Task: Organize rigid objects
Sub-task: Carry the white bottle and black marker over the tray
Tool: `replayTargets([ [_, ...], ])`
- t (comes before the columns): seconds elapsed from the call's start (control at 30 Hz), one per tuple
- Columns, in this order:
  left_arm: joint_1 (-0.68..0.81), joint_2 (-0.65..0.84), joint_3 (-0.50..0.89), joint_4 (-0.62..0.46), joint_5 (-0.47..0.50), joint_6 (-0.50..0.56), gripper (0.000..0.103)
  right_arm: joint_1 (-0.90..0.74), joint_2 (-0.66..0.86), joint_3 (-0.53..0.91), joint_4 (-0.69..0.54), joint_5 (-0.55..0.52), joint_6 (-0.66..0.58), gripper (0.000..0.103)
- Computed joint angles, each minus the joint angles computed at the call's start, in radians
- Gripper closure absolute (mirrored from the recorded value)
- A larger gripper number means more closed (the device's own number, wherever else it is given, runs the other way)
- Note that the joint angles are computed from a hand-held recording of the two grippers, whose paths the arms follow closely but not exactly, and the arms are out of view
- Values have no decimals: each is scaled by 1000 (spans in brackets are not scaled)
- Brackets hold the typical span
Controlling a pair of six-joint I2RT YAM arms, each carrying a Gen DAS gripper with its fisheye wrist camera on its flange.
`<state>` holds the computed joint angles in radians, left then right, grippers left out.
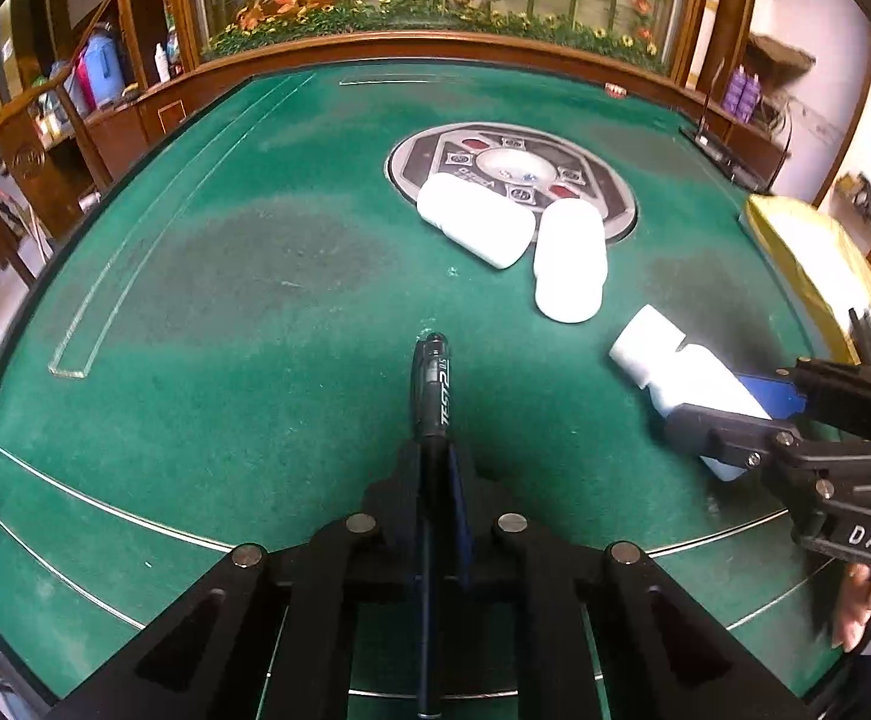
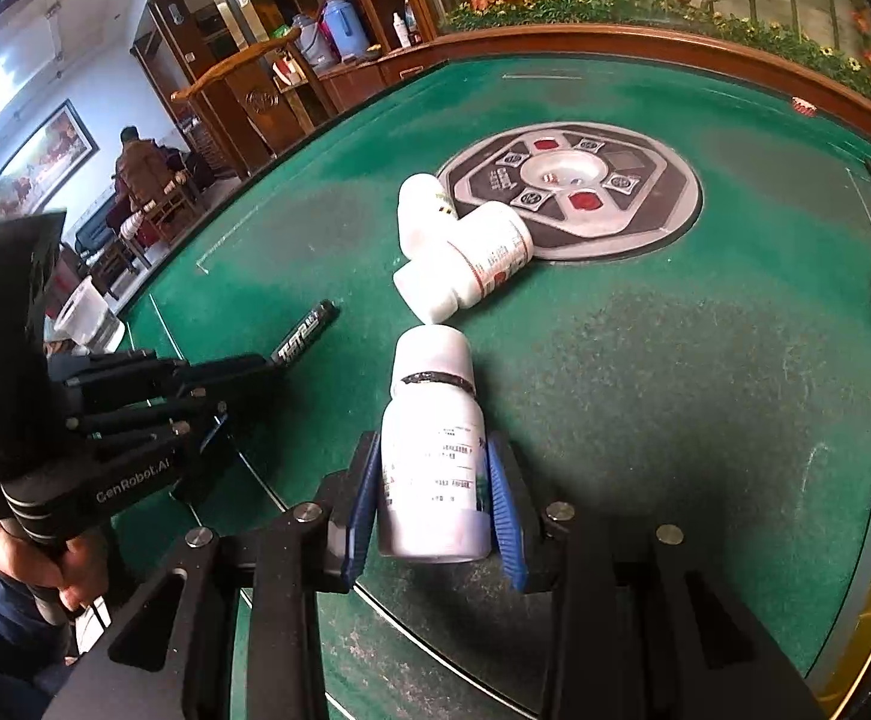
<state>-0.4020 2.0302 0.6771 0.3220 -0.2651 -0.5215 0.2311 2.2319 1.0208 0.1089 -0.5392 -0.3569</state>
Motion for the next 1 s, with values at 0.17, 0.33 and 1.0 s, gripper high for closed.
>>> replayTargets([
  [0.17,18,-38,-31,30,62,-29,95,-14,-10,-5,8,-33,13,70],
  [0.33,-10,-71,-20,12,63,-44,95,-31,-31,-27,43,-55,39,70],
  [1.0,-146,-62,292,-173,126,-33,95,-237,-138,-105,216,-171,221,70],
])
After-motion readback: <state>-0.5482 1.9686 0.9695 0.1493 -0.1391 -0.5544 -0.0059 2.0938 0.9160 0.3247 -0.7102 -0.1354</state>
